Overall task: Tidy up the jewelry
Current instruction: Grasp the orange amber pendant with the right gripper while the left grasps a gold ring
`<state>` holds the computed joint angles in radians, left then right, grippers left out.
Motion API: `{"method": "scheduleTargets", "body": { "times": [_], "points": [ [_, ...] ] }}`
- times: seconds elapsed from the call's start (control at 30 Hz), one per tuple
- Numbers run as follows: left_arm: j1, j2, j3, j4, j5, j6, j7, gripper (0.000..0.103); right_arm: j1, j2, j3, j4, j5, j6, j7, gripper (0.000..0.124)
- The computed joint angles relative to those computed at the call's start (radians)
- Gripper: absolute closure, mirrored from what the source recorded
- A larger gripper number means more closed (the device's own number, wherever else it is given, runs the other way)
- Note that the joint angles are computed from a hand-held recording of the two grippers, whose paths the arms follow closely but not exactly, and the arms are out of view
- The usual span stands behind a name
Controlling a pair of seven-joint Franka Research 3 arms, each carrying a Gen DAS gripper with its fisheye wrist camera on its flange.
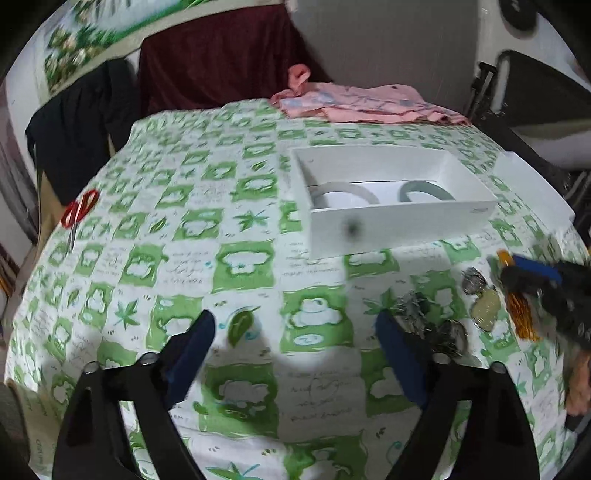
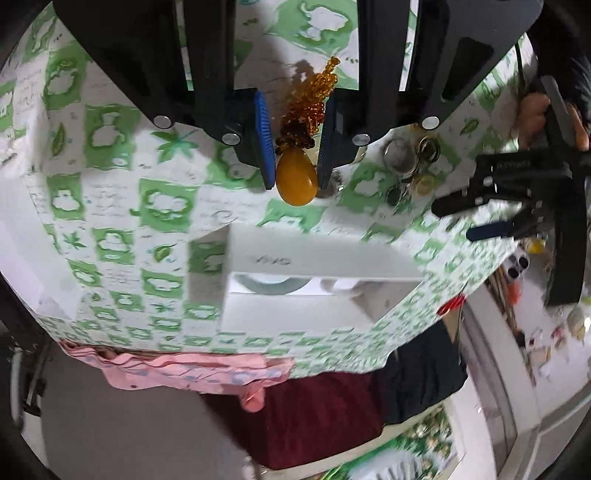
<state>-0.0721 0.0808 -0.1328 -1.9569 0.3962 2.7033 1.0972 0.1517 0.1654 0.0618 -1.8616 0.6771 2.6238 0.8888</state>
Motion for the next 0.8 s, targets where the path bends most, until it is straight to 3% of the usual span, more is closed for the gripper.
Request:
{"method": "scheduleTargets", "body": {
  "times": [0.07,0.23,0.43,0.57,0.7,0.8],
  "points": [
    [-0.005,-0.003,-0.01,-0.009,-0.004,0.016,0.04,0.031,0.0,0.008,-0.004,0.01,-0.012,-0.016,0.022,0.102],
    [-0.009,-0.003,-0.031,-0.019,-0.114,0.034,0.192,0.031,-0.004,0.019,-0.009,0.028,-0.036,-0.045,0.055,0.102],
    [-0.018,0.021,-0.027,0.01,-0.135,-0.019,0.217,0.037,-0.009,0.026,-0.008,0.037,-0.044,-0.064,0.069,0.101],
    [-0.017,0.013,-0.022,-0.002,-0.134,-0.009,0.21,0.061,-0.01,0.027,-0.007,0.038,-0.046,-0.064,0.071,0.101],
    [-0.012,0.012,-0.02,-0.003,-0.153,-0.009,0.207,0.062,-0.008,0.026,-0.007,0.035,-0.059,-0.064,0.076,0.101],
    [-0.022,0.012,-0.018,-0.002,-0.101,-0.01,0.184,0.062,-0.004,0.029,-0.009,0.037,-0.077,-0.06,0.083,0.1]
  ]
}}
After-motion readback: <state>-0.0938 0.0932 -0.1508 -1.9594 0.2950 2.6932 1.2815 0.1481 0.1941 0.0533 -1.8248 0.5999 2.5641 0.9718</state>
